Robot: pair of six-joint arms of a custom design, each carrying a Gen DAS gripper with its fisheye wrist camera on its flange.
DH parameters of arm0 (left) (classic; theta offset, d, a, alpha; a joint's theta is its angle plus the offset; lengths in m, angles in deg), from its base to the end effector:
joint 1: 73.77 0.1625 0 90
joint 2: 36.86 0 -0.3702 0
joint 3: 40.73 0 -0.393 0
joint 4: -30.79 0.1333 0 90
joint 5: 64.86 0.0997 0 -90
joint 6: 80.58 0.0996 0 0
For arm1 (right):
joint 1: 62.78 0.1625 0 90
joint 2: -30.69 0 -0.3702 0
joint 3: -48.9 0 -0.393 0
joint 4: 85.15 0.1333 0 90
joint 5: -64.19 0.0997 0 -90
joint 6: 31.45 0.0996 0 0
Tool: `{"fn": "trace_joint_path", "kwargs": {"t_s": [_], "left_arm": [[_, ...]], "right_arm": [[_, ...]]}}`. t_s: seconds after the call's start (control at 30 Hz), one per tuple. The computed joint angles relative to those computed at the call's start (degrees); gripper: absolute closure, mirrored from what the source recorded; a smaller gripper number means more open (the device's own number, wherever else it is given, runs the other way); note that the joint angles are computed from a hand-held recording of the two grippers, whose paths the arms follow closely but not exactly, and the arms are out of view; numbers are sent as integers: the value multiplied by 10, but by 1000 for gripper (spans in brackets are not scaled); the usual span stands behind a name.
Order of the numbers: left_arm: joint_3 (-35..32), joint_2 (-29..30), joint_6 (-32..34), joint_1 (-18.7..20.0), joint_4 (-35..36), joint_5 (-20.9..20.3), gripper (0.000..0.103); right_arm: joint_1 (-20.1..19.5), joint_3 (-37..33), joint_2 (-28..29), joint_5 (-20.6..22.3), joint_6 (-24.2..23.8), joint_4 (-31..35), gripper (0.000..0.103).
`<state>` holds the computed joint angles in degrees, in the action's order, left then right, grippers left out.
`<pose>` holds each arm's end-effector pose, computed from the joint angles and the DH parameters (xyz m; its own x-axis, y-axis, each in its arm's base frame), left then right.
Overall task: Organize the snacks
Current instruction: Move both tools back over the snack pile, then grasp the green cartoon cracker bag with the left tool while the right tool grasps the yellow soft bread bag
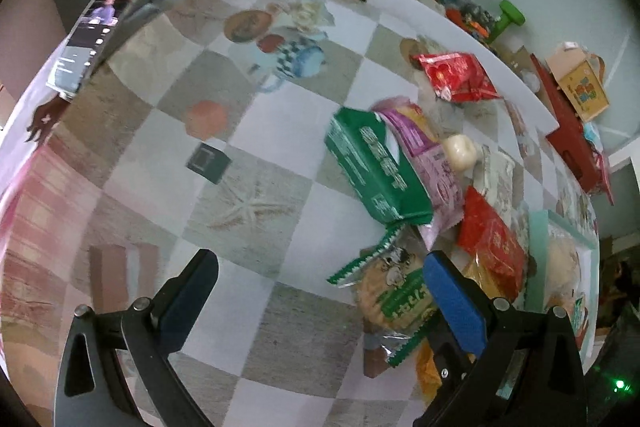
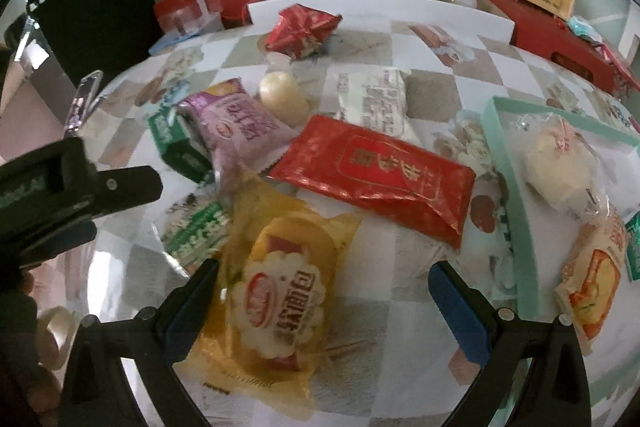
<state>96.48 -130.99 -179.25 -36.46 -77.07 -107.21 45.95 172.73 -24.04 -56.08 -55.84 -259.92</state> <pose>-0.1307 -0.3597 0.1601 -0.6875 -0.6516 -0.3204 -0.2645 0.6357 -0.7252 0.2306 -0.4214 0.0417 -0.6571 -0.5117 0.5536 -0.6374 0.7692 -0.0456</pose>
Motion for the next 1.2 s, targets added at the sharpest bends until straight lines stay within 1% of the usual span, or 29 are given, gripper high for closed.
{"fn": "trace_joint_path", "kwargs": {"t_s": [0.1, 0.2, 0.3, 0.6, 0.63, 0.67, 0.8, 0.9, 1.03, 1.2], "left_arm": [[-3, 20, 35, 8, -38, -8, 1], [-14, 47, 60, 17, -55, -17, 1], [-23, 70, 83, 26, -71, -24, 1], [-65, 130, 104, 39, -46, -13, 1], [-72, 138, 104, 40, -40, -12, 1], [-88, 160, 104, 44, -36, -10, 1], [-125, 197, 112, 52, 19, -13, 1], [-129, 198, 110, 53, 28, -19, 1], [-114, 168, 93, 55, 37, -23, 1], [-96, 129, 54, 55, 66, -27, 1]], "right_arm": [[-2, -3, 1, -21, 7, -4, 0], [-7, -7, 3, -43, 17, 0, 0], [-11, -8, 1, -52, 19, 0, 0], [-6, -9, 13, -71, 1, -14, 0], [-6, -9, 13, -70, 1, -14, 0], [-4, -8, 13, -71, 2, -14, 0], [-5, -8, 12, -71, -1, -15, 0], [-5, -9, 14, -72, -2, -16, 0], [-5, -9, 13, -72, -2, -15, 0], [-4, -9, 13, -72, -1, -14, 0]]}}
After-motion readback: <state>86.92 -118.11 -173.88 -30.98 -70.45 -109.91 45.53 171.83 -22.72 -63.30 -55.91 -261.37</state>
